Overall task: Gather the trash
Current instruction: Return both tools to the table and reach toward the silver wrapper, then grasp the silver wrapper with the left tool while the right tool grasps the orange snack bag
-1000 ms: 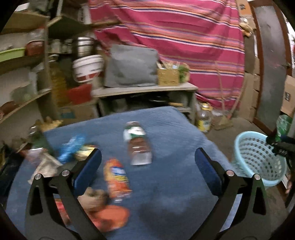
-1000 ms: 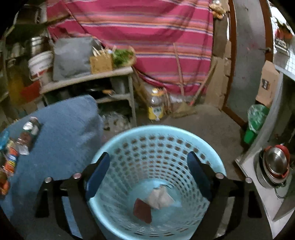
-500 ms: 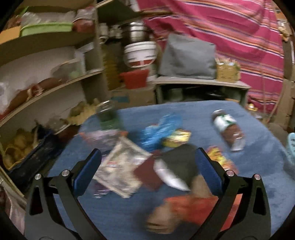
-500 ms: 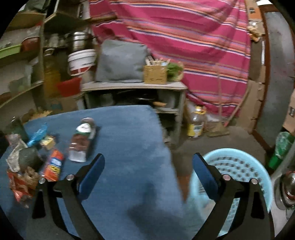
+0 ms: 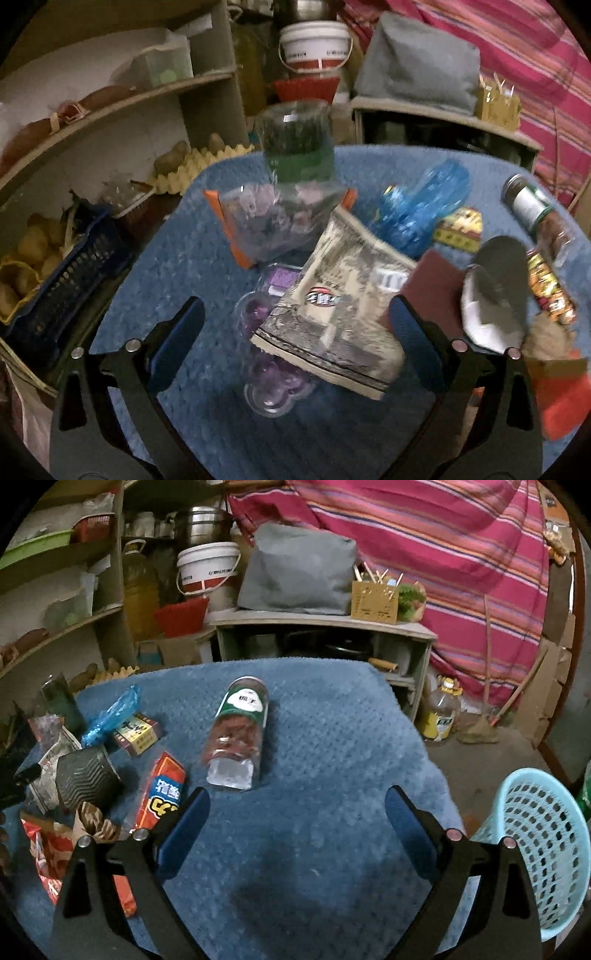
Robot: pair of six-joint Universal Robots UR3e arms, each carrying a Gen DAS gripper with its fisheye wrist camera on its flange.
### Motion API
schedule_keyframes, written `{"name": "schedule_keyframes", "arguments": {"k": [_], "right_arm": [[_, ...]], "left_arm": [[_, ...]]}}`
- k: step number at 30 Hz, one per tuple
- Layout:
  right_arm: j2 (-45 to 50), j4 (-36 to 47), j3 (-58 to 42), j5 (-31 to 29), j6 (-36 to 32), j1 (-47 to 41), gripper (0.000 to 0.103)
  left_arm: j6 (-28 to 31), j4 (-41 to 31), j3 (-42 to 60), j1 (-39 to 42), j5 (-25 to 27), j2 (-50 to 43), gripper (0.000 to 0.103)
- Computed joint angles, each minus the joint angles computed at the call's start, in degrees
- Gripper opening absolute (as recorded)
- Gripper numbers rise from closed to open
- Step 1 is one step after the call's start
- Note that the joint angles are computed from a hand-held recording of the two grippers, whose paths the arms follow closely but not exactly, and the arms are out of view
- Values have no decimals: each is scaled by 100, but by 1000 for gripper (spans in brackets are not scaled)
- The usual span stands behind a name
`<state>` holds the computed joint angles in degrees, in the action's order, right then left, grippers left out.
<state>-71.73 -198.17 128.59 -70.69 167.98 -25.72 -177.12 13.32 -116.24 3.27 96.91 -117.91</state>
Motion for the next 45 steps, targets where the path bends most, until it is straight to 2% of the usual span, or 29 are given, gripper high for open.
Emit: {"name": "schedule_keyframes", "arguments": {"k": [2,4,6,7,12,16,18,21,23,28,35,45], "right_arm": [[83,-9,-77,-76,34,98,94],[138,-30,-114,-126,30,162,94],[157,-45,-111,-152,12,201,94],[179,-76,-112,-204,-3,247,94],[232,-133,-101,-327,-105,375,94],[210,-122,-57,-310,-150,421,94],[206,-156,-25,-322,-180,458,94],[218,-193,-9,-346,-222,526,94],[228,-213,-1,-374,-251,562,94],[173,-193,31,-290,-248,606,94],[143,-81,-20,-244,-154,879,94],[668,374,-734,-1110,32,1756,94]], "left_arm": [[-16,-273,216,88,-108,-142,90],[-32,-486,333,211,-343,-200,81],[-12,-697,374,396,-759,-198,67],[-4,-637,300,463,-928,-156,64],[117,-175,16,328,-900,-31,38],[241,-149,-147,215,-980,105,24],[262,-119,-210,224,-1068,150,12],[274,10,-299,141,-957,235,5],[241,90,-373,153,-963,338,4],[211,567,-634,87,-456,593,1],[261,1027,-1125,315,-123,1128,1],[299,1112,-1570,791,-633,1625,1]]}}
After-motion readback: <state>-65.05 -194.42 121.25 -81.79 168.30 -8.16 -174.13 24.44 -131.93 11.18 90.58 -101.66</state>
